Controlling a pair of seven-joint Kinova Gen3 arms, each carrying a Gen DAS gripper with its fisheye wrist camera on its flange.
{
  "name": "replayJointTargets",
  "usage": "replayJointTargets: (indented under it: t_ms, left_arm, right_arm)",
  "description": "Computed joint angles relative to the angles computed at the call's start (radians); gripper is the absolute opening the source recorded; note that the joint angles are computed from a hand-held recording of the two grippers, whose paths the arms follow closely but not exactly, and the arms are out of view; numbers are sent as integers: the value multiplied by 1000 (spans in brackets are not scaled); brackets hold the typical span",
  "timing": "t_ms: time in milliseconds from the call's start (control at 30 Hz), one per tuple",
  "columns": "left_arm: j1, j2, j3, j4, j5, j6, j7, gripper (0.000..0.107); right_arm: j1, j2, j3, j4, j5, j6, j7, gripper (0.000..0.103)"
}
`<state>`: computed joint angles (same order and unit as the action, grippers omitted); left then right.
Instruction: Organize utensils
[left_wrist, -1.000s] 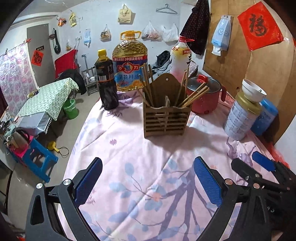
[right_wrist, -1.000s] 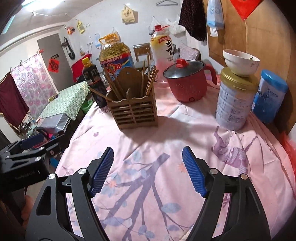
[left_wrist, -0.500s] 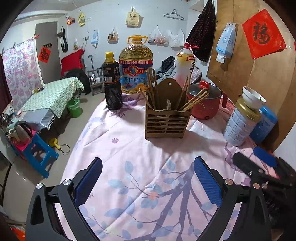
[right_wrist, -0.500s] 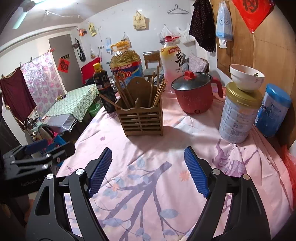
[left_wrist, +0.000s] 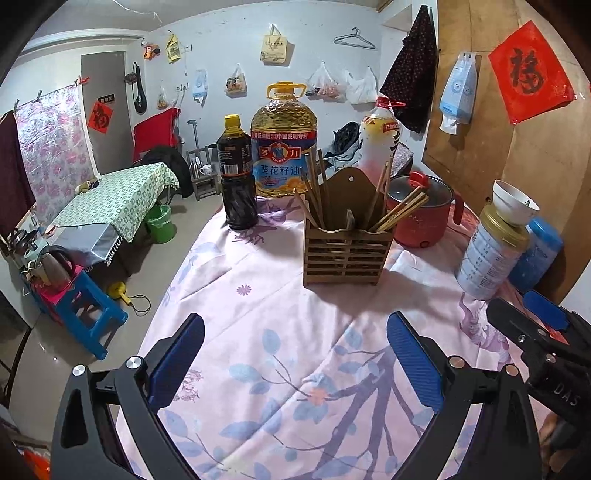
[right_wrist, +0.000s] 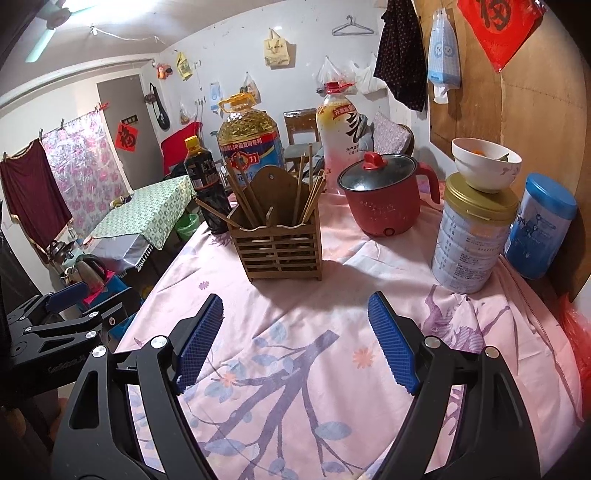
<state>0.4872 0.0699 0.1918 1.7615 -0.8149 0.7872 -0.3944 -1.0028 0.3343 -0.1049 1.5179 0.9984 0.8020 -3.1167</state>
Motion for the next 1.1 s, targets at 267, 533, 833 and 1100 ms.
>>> replayJointTargets:
  t_ms: [267, 533, 833, 1100]
  left_arm:
    - [-6, 7, -4, -12, 23, 11, -14, 97]
    - [-2, 13, -7, -15, 31, 16, -24, 97]
    - [4, 25, -16, -26, 48, 23, -40, 97]
    - [25, 40, -22, -42, 14, 67, -3, 97]
  right_arm:
    - [2, -3, -2, 2, -2, -2, 3, 79]
    - [1, -1, -1, 1, 0, -1, 2, 79]
    - [2, -7, -2, 6, 1, -3, -3, 79]
    - [7, -9, -5, 10, 3, -10, -5, 79]
